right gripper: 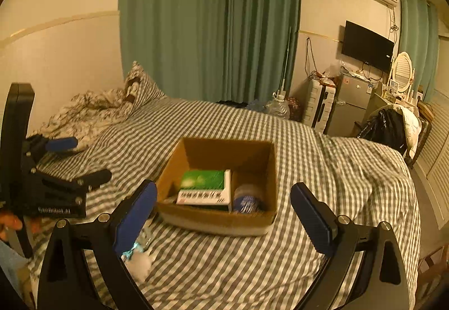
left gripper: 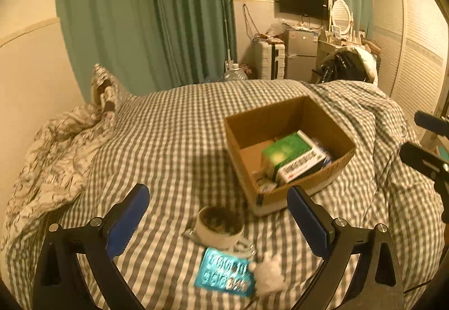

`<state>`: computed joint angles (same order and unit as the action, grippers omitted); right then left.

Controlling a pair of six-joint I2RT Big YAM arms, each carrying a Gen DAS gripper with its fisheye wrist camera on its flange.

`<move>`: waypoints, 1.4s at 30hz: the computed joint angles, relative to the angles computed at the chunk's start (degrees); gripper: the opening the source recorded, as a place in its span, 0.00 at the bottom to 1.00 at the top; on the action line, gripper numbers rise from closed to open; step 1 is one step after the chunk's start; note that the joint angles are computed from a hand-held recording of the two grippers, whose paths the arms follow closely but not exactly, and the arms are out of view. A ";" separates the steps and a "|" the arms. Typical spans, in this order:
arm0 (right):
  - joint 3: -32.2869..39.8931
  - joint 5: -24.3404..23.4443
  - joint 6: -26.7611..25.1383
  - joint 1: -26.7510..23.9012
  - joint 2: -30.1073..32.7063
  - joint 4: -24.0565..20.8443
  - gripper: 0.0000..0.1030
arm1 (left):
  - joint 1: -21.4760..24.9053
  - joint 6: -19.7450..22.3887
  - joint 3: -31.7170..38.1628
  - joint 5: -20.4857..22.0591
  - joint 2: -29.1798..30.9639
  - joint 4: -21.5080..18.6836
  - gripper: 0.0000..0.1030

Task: Organize objects
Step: 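Move both grippers toward the rabbit figurine and teal blister pack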

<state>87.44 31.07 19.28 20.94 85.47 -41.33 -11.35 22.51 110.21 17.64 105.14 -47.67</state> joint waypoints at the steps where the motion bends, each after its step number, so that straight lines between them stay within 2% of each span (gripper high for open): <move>1: -0.48 0.37 0.87 0.63 -0.02 -0.25 0.94 | 0.53 0.24 -1.55 -0.11 -0.65 0.87 0.98; 6: -3.82 0.56 6.34 3.36 0.75 -0.40 0.94 | 2.08 0.66 -9.18 -2.64 -3.12 5.87 0.98; 11: -6.46 0.30 10.08 4.58 3.02 0.67 0.94 | 2.71 0.71 -14.39 -4.21 -3.19 7.28 0.98; 13: -6.76 -0.71 10.92 4.72 4.36 0.12 0.94 | 2.33 1.53 -14.93 -5.85 -1.90 6.59 0.98; 16: -7.33 -3.94 11.63 4.49 6.24 0.45 0.94 | 1.05 2.65 -15.00 -12.70 -0.03 7.14 0.98; 17: -7.51 -4.88 11.73 4.37 6.74 0.68 0.94 | 0.73 2.84 -14.96 -13.68 0.35 7.03 0.98; 20: -8.69 -7.97 12.24 3.73 7.75 1.98 0.94 | -0.21 3.78 -13.54 -14.07 2.09 4.37 0.98; 24: -10.62 -10.84 12.33 2.70 7.78 4.35 0.94 | -2.76 6.93 -12.53 -20.17 4.98 3.11 0.98; 26: -11.95 -12.19 12.03 2.17 7.32 5.81 0.94 | -3.94 7.69 -10.26 -22.56 7.85 0.37 1.00; 31: -14.29 -14.51 12.38 1.13 6.40 7.75 0.94 | -4.06 3.94 -4.68 -20.46 11.45 -5.69 1.00; 36: -15.17 -15.08 12.44 1.44 5.92 7.96 0.94 | -4.42 6.79 -8.78 -20.45 8.72 -3.99 1.00; 40: -15.09 -14.14 13.61 1.87 5.52 6.61 0.94 | -3.28 7.37 -8.97 -16.82 7.97 -5.90 1.00; 42: -14.82 -13.13 13.94 2.41 5.31 5.69 0.94 | -3.03 7.68 -9.93 -16.27 6.98 -5.78 0.94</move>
